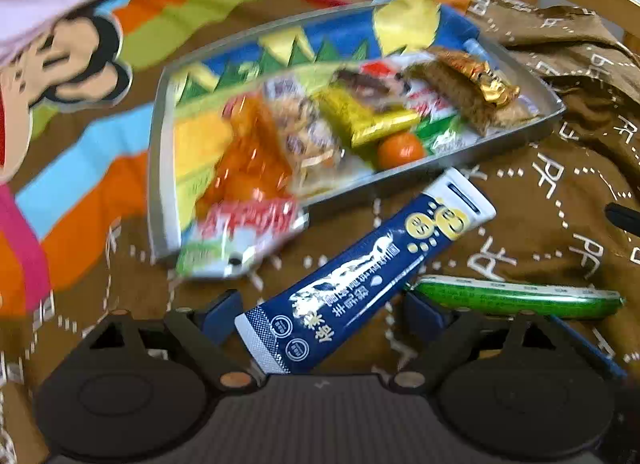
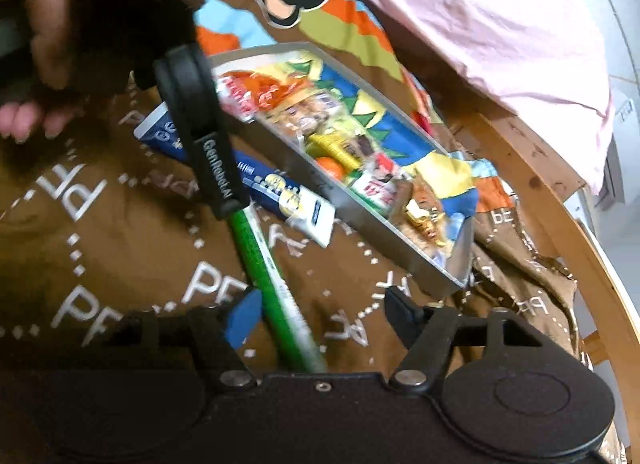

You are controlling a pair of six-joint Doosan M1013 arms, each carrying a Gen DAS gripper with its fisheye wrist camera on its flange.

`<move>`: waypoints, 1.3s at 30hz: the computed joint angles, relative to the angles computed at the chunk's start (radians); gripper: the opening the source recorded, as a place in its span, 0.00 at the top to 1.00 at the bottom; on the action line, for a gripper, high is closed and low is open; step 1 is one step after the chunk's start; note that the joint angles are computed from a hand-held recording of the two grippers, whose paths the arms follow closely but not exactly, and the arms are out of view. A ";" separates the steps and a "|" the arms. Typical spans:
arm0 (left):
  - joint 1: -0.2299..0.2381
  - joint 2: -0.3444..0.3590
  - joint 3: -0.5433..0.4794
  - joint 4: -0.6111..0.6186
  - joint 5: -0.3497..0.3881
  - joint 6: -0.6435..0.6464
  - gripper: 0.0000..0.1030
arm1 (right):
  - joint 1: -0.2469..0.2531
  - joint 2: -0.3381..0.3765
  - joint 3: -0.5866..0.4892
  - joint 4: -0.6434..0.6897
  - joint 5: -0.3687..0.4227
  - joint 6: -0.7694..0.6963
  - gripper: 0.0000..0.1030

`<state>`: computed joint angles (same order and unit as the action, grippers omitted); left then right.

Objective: Organize snacks
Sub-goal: 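Move the left tool to the blue stick while the right tool approaches the green tube, then grasp the green tube with the right tool while the left tool grasps the blue stick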

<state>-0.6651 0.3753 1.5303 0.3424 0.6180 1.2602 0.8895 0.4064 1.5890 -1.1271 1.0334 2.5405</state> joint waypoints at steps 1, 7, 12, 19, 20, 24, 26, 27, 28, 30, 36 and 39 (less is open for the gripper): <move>-0.003 0.004 0.000 0.022 -0.007 0.004 0.08 | -0.005 -0.007 0.008 -0.007 -0.028 0.002 0.38; -0.001 0.015 0.022 0.036 -0.089 0.075 0.07 | -0.014 -0.008 -0.001 0.094 -0.082 -0.148 0.54; 0.000 0.015 0.020 0.022 -0.088 0.065 0.07 | -0.028 -0.010 -0.019 0.185 -0.089 -0.183 0.76; -0.012 0.006 0.029 0.065 -0.103 0.090 0.07 | -0.045 -0.018 -0.033 0.214 0.025 -0.176 0.79; -0.013 0.005 0.032 0.070 -0.111 0.097 0.07 | -0.052 -0.020 -0.036 0.225 0.041 -0.163 0.80; -0.025 -0.013 0.065 0.153 -0.157 0.131 0.06 | -0.076 -0.029 -0.042 0.266 0.056 -0.130 0.80; -0.037 -0.020 0.076 0.214 -0.156 0.125 0.06 | -0.088 -0.035 -0.040 0.297 0.035 -0.117 0.80; -0.042 -0.022 0.078 0.236 -0.150 0.116 0.06 | -0.090 -0.036 -0.040 0.304 0.030 -0.117 0.80; -0.045 -0.025 0.078 0.249 -0.146 0.109 0.05 | -0.091 -0.035 -0.040 0.308 0.027 -0.124 0.80; -0.040 -0.029 0.078 0.198 -0.168 0.173 0.03 | -0.094 -0.034 -0.040 0.320 0.022 -0.141 0.80; 0.009 0.007 0.013 -0.238 -0.137 0.706 0.02 | -0.103 -0.045 -0.036 0.352 -0.001 -0.147 0.80; 0.057 0.038 -0.055 -0.519 -0.018 0.895 0.02 | -0.108 -0.051 -0.032 0.369 -0.011 -0.148 0.80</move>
<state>-0.6078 0.4131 1.4752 -0.1763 0.5996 2.1551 0.7816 0.3556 1.5574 -0.7583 1.0225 2.3927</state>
